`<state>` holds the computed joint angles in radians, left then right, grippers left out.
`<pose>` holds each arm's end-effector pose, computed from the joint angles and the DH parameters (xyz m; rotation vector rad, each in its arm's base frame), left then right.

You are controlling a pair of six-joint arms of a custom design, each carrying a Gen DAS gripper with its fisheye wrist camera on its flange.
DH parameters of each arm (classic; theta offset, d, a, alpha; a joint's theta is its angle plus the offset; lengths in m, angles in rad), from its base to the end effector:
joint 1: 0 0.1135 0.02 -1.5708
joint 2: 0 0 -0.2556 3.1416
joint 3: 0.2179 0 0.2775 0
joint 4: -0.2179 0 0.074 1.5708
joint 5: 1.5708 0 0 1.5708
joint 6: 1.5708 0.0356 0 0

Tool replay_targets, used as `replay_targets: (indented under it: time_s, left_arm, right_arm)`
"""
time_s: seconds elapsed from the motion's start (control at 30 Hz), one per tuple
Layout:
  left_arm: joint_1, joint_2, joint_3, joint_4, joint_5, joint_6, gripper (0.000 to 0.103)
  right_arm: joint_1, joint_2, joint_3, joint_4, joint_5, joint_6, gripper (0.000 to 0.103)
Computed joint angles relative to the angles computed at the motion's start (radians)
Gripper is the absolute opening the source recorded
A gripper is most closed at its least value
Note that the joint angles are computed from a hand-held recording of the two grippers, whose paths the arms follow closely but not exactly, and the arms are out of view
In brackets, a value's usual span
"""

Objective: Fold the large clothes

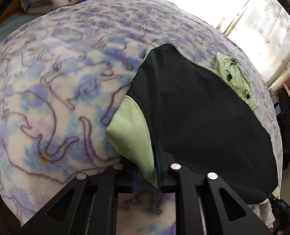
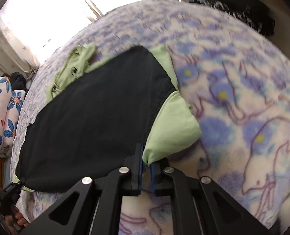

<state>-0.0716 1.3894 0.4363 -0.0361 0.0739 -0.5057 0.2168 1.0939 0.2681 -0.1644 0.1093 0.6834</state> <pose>0.2391 -0.0198 0.0873 -0.5292 2.5326 -0.3121 0.1868 0.0372 0.0906 0.6338 2.4859 0.2070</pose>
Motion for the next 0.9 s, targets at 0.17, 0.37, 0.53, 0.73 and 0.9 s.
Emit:
replay_targets:
  time_s: [0.17,0.37,0.53,0.73,0.9]
  left_arm:
    - [0.015,-0.065,0.014,-0.091,-0.095,0.016,0.058]
    - [0.06,-0.114,0.086,-0.139,-0.201,0.122,0.066]
    - [0.066,0.077,0.276,-0.121,-0.132,0.273,0.067]
    - [0.025,0.44,0.597,-0.12,-0.094,0.453,0.067]
    - [0.029,0.665,0.849,-0.201,-0.053,0.502,0.067]
  right_arm:
    - [-0.045,-0.095,-0.009,-0.115,-0.009,-0.003,0.026]
    - [-0.055,-0.177,0.03,-0.234,0.095,-0.026,0.031]
    - [-0.096,-0.077,0.137,-0.188,0.105,-0.099,0.031]
    - [-0.188,0.337,0.403,-0.011,-0.044,-0.282,0.032]
    - [-0.253,0.679,0.686,-0.019,-0.102,-0.434,0.032]
